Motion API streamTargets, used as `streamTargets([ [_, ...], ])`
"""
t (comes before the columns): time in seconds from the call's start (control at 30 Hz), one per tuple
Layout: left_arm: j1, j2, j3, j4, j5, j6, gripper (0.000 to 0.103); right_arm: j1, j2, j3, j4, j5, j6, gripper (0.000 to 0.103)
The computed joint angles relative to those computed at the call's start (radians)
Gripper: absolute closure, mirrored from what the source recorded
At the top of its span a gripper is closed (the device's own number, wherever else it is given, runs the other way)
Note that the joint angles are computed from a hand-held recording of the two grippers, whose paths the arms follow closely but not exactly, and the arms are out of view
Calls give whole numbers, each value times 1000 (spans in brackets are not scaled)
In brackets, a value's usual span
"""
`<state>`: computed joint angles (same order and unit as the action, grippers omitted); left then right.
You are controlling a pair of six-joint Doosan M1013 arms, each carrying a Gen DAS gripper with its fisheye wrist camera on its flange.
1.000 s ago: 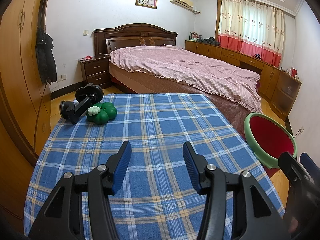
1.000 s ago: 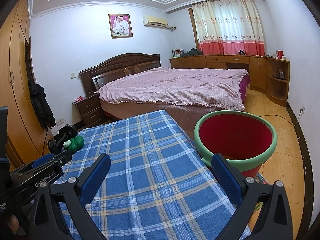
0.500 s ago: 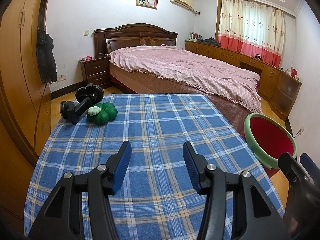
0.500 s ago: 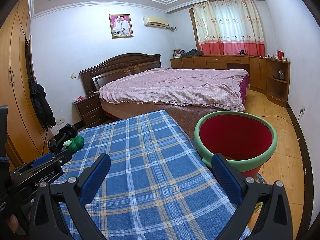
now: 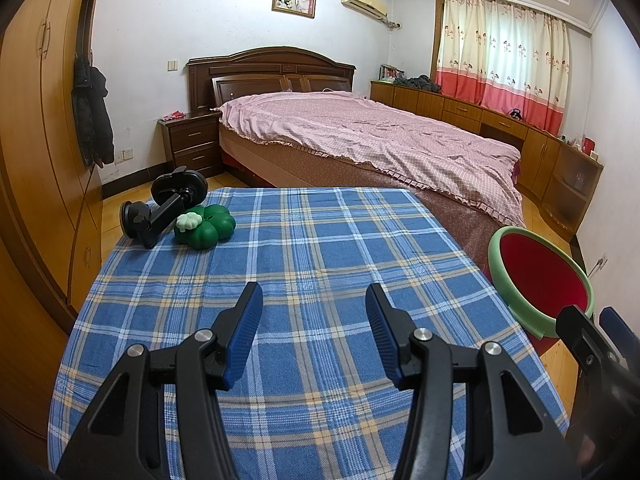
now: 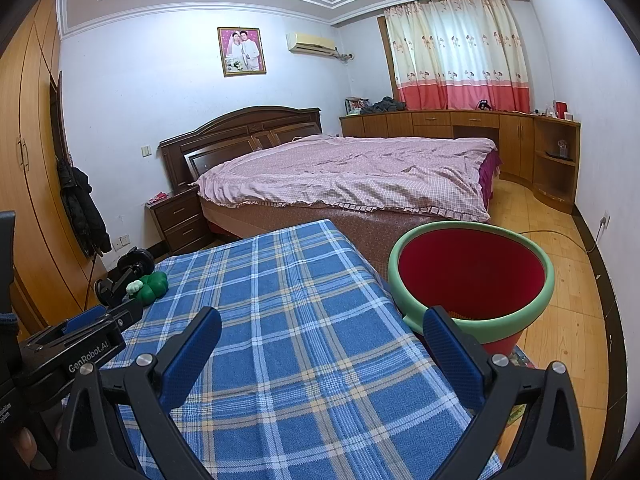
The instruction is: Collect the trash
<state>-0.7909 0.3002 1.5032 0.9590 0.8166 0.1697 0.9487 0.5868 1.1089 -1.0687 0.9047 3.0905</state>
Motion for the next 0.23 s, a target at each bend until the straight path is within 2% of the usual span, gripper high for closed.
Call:
streamTargets([
  [0.23,1,-1,-1,-9,-2,10,49,0,0,-4,1,2,-8,0],
])
